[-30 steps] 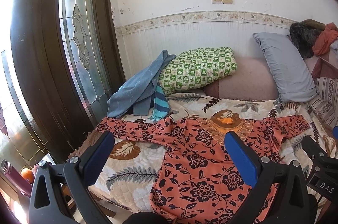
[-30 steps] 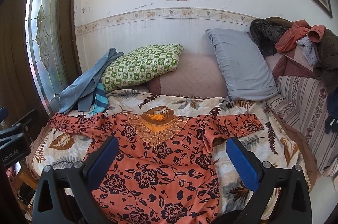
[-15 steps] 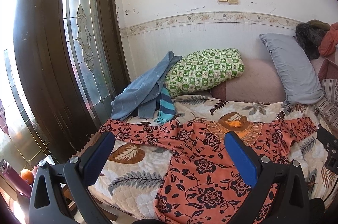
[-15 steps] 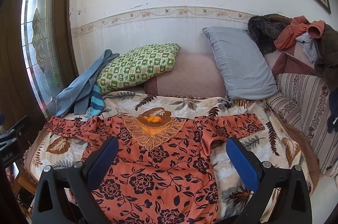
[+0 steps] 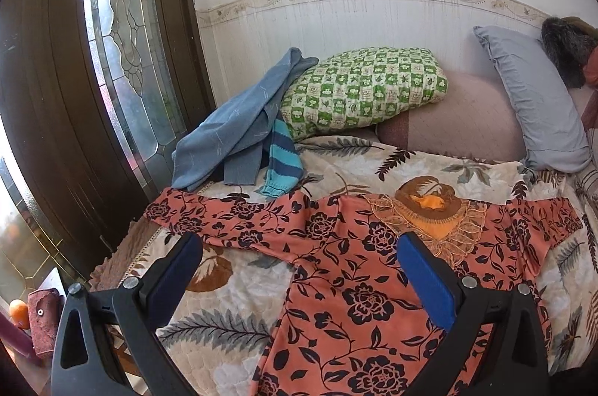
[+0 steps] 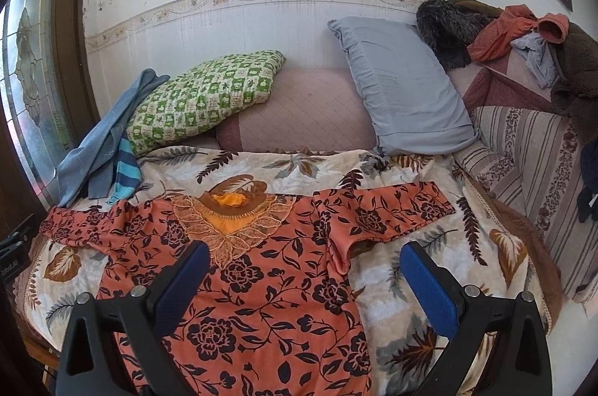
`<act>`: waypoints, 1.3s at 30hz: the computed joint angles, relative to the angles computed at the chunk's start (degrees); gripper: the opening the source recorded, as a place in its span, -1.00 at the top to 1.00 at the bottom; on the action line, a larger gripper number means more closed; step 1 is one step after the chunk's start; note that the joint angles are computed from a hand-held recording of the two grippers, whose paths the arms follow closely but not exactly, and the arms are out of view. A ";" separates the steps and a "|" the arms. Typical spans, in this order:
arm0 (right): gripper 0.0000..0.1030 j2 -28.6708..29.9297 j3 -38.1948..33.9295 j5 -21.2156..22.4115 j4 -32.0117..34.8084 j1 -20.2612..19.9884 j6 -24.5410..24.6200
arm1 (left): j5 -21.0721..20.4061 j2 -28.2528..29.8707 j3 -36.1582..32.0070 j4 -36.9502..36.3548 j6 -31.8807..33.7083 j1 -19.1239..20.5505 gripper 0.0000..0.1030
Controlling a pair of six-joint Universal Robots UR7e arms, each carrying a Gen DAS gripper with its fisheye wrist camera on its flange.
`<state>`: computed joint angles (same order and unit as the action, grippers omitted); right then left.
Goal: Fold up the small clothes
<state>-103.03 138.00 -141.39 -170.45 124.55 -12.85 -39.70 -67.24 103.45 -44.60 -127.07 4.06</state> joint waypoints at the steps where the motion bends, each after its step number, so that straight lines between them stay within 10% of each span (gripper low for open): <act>1: -0.99 0.90 0.01 0.34 -1.82 -1.45 -1.06 | 0.81 0.20 0.13 -1.17 0.79 1.18 -1.00; 13: -0.99 8.63 -2.24 5.41 -16.03 -17.82 -8.42 | 12.17 8.25 -3.78 -10.86 5.30 13.96 -1.00; 19: -0.99 10.88 -3.01 4.05 -19.82 -22.86 -10.94 | 10.99 8.94 0.72 -25.15 14.26 17.83 -1.00; 28: -0.99 9.86 -3.47 -0.46 -13.79 -20.73 -5.89 | 10.97 8.31 1.18 -7.19 1.12 14.68 -1.00; 39: -0.99 14.76 -3.27 -4.38 -6.79 -15.37 5.25 | 11.85 4.22 6.97 -14.09 11.35 12.08 -1.00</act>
